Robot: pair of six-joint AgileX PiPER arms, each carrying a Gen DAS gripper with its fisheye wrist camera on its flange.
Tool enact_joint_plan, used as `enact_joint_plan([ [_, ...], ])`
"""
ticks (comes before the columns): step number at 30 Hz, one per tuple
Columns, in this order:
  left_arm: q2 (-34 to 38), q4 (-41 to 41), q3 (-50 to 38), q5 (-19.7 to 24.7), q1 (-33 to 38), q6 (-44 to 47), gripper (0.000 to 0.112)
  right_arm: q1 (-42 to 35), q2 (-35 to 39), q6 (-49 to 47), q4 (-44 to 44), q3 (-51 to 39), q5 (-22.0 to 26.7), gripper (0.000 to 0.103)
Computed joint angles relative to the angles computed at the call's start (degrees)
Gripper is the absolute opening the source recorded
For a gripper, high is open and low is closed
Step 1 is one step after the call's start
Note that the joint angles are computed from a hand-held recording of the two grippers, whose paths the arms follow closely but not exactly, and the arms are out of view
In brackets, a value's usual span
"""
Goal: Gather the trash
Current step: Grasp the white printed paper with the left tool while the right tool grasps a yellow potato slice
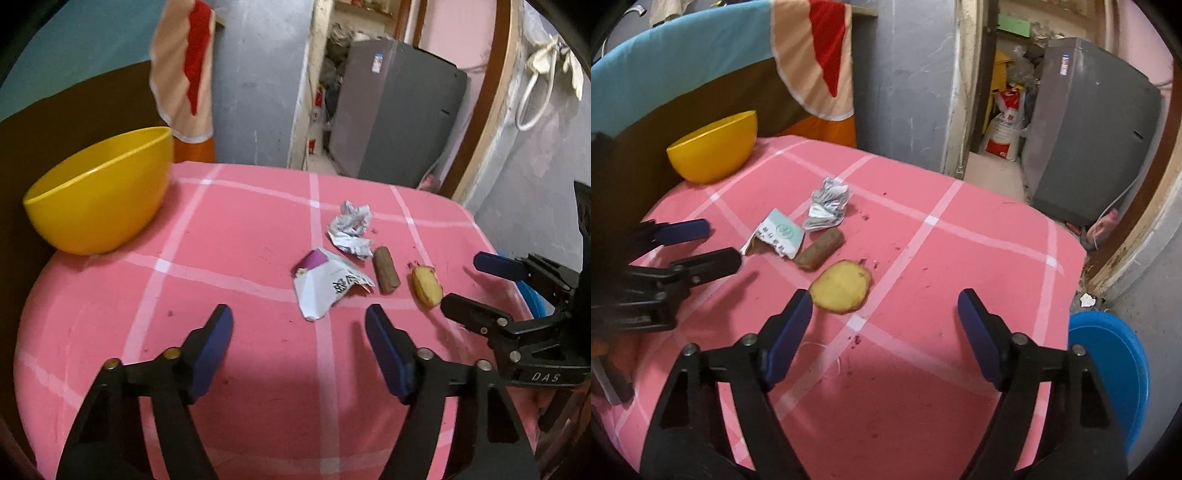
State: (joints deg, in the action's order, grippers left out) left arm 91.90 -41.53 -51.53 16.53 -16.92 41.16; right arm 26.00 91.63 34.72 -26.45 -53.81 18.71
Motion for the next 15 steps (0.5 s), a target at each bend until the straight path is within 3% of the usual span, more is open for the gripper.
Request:
enact_joint_plan([
  [9, 3.55, 12.30, -4.57, 0.65, -1.93, -11.27, 0.043, -0.42, 3.83, -14.10, 11.45, -4.70, 3.37, 0.070],
  [15, 4.08, 13.05, -5.42, 1.25, -1.83, -12.25, 0.032, -1.44, 4.92, -20.63, 17.58, -6.06, 4.68, 0.067],
])
